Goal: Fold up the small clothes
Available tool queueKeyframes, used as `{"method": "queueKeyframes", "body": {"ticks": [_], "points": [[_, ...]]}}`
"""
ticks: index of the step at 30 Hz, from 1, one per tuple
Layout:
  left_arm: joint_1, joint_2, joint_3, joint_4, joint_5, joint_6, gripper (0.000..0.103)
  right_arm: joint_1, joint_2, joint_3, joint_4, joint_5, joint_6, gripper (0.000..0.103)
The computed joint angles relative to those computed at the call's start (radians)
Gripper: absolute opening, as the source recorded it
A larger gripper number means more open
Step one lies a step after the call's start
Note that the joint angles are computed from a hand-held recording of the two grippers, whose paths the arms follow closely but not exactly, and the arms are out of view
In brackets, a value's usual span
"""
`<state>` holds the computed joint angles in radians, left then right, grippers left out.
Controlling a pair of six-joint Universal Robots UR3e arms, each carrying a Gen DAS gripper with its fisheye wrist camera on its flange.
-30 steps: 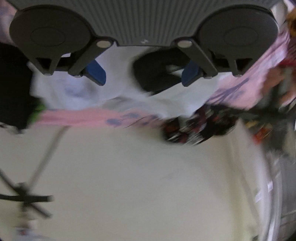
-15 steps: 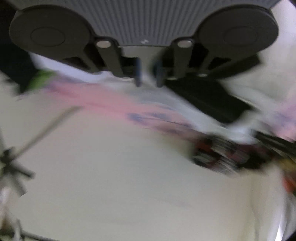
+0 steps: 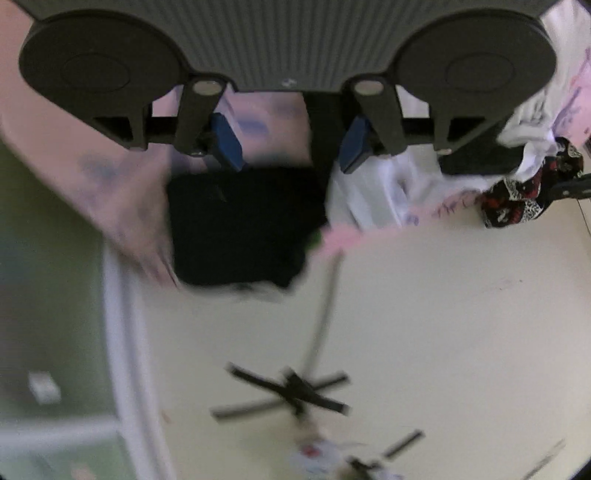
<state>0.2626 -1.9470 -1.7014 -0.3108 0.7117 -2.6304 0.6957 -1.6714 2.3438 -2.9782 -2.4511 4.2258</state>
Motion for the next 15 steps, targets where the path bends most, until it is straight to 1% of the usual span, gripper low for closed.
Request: {"method": "queueKeyframes", "body": {"ticks": [1, 2, 4, 6, 9, 10, 11, 12, 13, 14, 15], "points": [[-0.023, -0.017, 0.011, -0.019, 0.007, 0.017, 0.035, 0.033, 0.004, 0.013, 0.028, -0.006, 0.067, 0.056], [-0.045, -0.038, 0.023, -0.035, 0.013, 0.03, 0.035, 0.05, 0.001, 0.03, 0.04, -0.003, 0.102, 0.056], [-0.086, -0.096, 0.068, -0.074, 0.046, 0.043, 0.035, 0.087, 0.05, 0.034, 0.022, 0.007, 0.137, 0.055], [-0.113, -0.145, 0.09, -0.071, 0.091, 0.039, 0.035, 0.103, 0.079, 0.031, 0.011, 0.017, 0.123, 0.055], [-0.131, -0.191, 0.111, -0.053, 0.147, 0.046, 0.035, 0.056, 0.174, -0.013, -0.084, 0.042, -0.01, 0.055], [-0.131, -0.198, 0.125, -0.069, 0.149, 0.044, 0.035, 0.025, 0.185, -0.02, -0.116, 0.063, -0.066, 0.051], [-0.132, -0.205, 0.135, -0.074, 0.148, 0.038, 0.035, -0.011, 0.206, -0.028, -0.148, 0.095, -0.119, 0.02], [-0.133, -0.211, 0.144, -0.075, 0.152, 0.042, 0.035, -0.048, 0.218, -0.037, -0.159, 0.124, -0.169, 0.005], [-0.139, -0.213, 0.143, -0.063, 0.163, 0.043, 0.035, -0.065, 0.231, -0.064, -0.133, 0.117, -0.206, 0.0], [-0.138, -0.202, 0.117, -0.041, 0.169, 0.051, 0.035, -0.087, 0.211, -0.083, -0.084, 0.119, -0.233, 0.0], [-0.145, -0.197, 0.106, -0.021, 0.181, 0.052, 0.035, -0.097, 0.192, -0.1, -0.034, 0.086, -0.237, 0.0]]}}
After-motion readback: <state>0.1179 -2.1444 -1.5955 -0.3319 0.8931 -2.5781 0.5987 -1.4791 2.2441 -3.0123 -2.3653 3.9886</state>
